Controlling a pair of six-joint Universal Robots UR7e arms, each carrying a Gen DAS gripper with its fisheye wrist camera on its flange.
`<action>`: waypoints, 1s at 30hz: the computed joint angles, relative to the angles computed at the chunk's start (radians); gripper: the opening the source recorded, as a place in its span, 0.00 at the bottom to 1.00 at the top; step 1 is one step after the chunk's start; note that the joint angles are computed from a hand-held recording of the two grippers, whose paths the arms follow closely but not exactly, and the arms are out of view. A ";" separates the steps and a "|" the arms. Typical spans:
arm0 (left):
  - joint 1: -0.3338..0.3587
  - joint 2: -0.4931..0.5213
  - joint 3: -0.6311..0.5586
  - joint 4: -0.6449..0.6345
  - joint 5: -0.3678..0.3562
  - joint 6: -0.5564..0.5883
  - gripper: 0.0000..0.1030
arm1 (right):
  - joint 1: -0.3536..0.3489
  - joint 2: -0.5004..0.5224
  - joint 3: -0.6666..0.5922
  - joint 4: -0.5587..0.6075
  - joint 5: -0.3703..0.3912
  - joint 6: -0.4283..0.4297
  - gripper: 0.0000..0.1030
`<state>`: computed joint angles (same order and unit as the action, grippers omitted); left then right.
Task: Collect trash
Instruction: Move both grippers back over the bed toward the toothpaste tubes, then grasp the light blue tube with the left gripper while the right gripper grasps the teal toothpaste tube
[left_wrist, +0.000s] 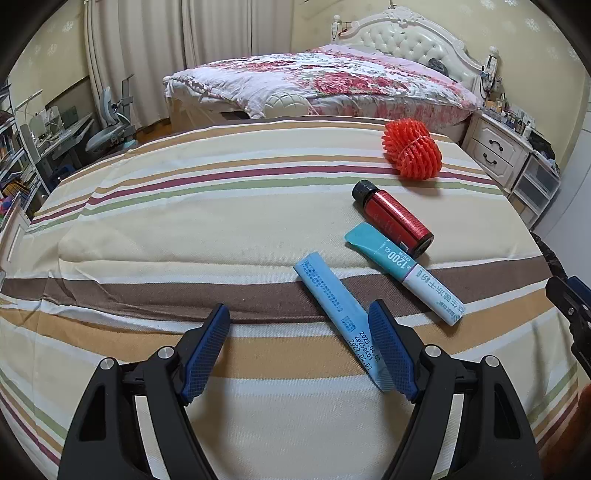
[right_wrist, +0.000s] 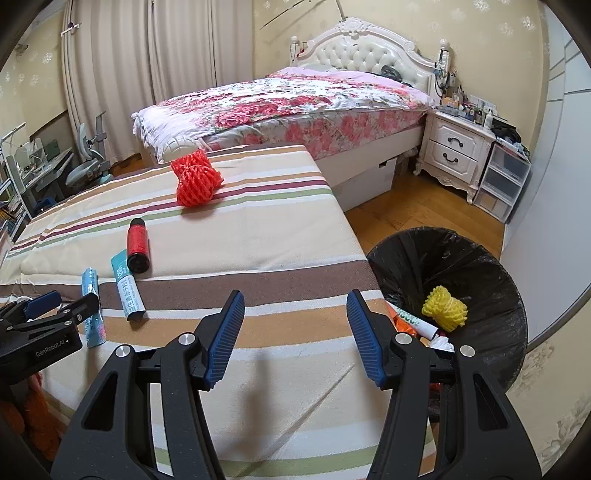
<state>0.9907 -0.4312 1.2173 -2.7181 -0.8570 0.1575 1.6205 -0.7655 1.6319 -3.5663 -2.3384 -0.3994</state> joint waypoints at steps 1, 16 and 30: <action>-0.001 0.000 -0.002 0.003 0.000 -0.003 0.73 | 0.000 0.001 -0.001 0.002 0.001 0.001 0.55; 0.006 -0.002 -0.007 0.014 -0.019 0.002 0.60 | 0.004 0.009 -0.005 0.012 0.001 0.003 0.55; 0.029 -0.032 0.012 0.000 -0.101 0.059 0.24 | 0.023 0.033 -0.022 0.036 -0.001 -0.013 0.55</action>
